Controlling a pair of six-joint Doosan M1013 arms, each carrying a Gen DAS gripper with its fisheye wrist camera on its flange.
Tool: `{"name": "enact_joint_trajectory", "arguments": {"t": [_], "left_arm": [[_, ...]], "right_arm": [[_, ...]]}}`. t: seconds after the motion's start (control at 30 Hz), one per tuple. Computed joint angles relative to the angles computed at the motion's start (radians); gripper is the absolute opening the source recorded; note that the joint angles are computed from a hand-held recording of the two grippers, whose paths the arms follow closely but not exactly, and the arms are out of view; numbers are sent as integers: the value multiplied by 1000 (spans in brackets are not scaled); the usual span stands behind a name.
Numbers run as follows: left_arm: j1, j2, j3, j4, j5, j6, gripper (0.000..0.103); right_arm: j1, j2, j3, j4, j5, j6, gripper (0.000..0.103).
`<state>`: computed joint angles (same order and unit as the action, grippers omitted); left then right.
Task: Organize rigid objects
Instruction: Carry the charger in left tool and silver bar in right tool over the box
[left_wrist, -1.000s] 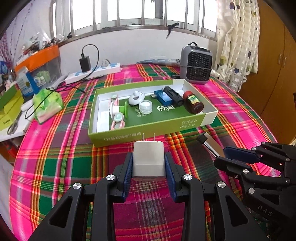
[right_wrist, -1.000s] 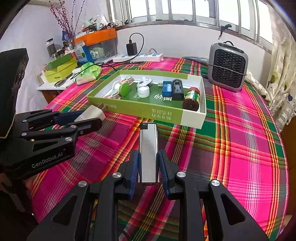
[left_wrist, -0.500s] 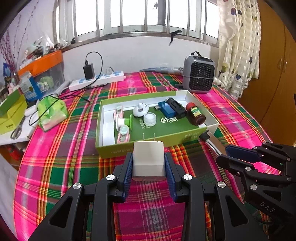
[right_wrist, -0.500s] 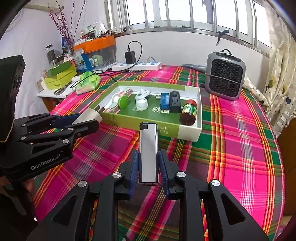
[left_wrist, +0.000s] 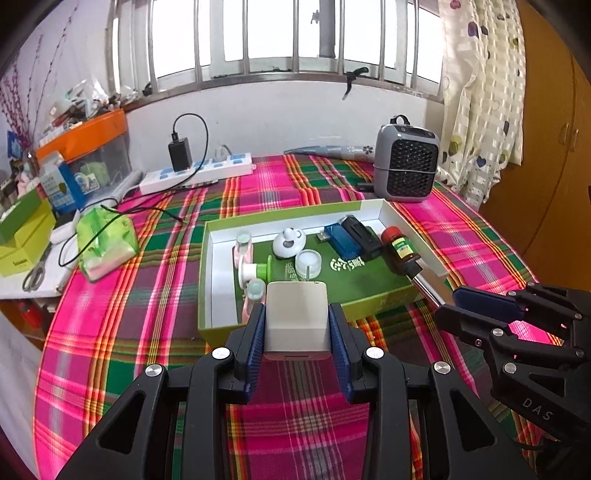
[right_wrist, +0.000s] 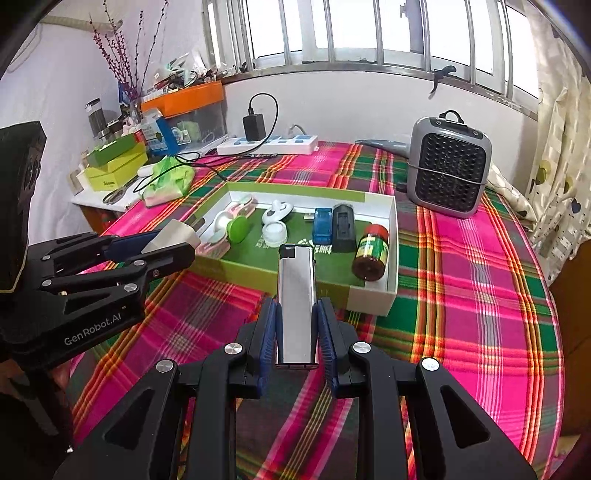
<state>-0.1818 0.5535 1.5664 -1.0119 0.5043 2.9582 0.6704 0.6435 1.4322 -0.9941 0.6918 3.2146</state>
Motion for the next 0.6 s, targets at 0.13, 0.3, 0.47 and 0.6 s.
{"name": "enact_joint_trajectory", "arguments": {"t": [0.13, 0.3, 0.47, 0.6], "left_arm": [[-3, 6, -11, 6, -6, -8, 32], [-6, 17, -28, 14, -3, -28, 32], [-10, 31, -51, 35, 7, -60, 32], [-12, 44, -70, 50, 11, -83, 32]], "right_arm": [[-10, 3, -6, 3, -9, -4, 24], [-17, 8, -15, 8, -14, -17, 24], [-28, 13, -26, 25, -24, -41, 24], [-44, 19, -38, 52, -44, -75, 24]]}}
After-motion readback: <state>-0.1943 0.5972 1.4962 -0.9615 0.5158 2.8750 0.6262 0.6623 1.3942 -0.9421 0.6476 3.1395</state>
